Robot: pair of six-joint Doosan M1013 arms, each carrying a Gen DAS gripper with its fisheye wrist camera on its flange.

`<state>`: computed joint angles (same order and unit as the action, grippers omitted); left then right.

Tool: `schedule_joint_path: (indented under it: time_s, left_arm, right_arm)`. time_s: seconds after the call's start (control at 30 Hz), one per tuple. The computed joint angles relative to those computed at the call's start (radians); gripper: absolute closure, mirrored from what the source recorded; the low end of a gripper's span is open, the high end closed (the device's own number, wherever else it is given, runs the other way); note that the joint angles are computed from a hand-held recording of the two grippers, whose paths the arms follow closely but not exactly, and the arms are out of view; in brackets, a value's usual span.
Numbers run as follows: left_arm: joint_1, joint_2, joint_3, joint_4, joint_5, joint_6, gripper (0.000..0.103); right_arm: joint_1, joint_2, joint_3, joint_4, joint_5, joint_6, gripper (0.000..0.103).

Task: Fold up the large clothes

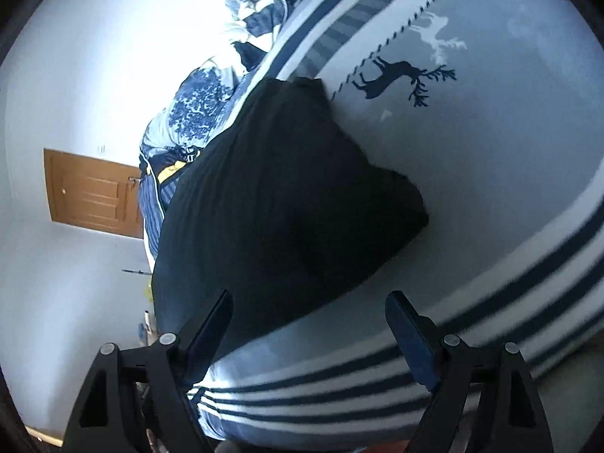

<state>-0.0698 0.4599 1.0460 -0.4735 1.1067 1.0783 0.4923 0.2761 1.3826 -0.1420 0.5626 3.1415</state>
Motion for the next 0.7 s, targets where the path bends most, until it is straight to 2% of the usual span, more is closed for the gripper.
schedule_joint_path:
  time_s: [0.1, 0.17, 0.23, 0.27, 0.3, 0.33, 0.37, 0.4, 0.47, 0.6, 0.7]
  left_arm:
    - [0.005, 0.031, -0.022, -0.027, -0.014, -0.022, 0.028]
    - [0.006, 0.05, -0.042, -0.044, -0.021, -0.014, 0.028]
    - [0.002, 0.064, -0.062, -0.042, -0.029, 0.002, 0.028]
    - [-0.001, 0.071, -0.076, -0.029, -0.031, 0.01, 0.039]
    - [0.003, 0.077, -0.084, -0.056, -0.03, 0.036, 0.064]
    - [0.008, 0.082, -0.093, -0.09, -0.021, 0.058, 0.076]
    - [0.009, 0.08, -0.098, -0.093, -0.014, 0.056, 0.091]
    - [0.009, 0.068, -0.092, -0.087, -0.023, 0.051, 0.097]
    - [0.023, 0.036, -0.061, -0.129, -0.056, 0.075, 0.099]
    - [0.039, -0.04, 0.007, -0.14, -0.054, 0.143, 0.099]
    - [0.044, -0.099, 0.088, -0.109, -0.043, 0.183, 0.099]
  right_arm:
    - [-0.028, 0.018, 0.001, 0.061, -0.029, -0.048, 0.018]
    - [-0.046, 0.03, 0.002, 0.119, -0.055, -0.094, 0.025]
    - [-0.064, 0.04, -0.002, 0.185, -0.073, -0.155, 0.054]
    - [-0.074, 0.045, -0.005, 0.21, -0.087, -0.189, 0.057]
    - [-0.079, 0.046, -0.005, 0.219, -0.1, -0.206, 0.068]
    - [-0.083, 0.045, -0.005, 0.228, -0.11, -0.215, 0.079]
    - [-0.086, 0.044, -0.011, 0.236, -0.107, -0.224, 0.083]
    - [-0.084, 0.042, -0.019, 0.218, -0.095, -0.222, 0.09]
    - [-0.069, 0.033, -0.041, 0.125, -0.047, -0.171, 0.095]
    - [-0.025, -0.01, -0.053, -0.051, 0.014, -0.058, 0.098]
    - [0.002, -0.039, -0.047, -0.095, 0.072, -0.04, 0.098]
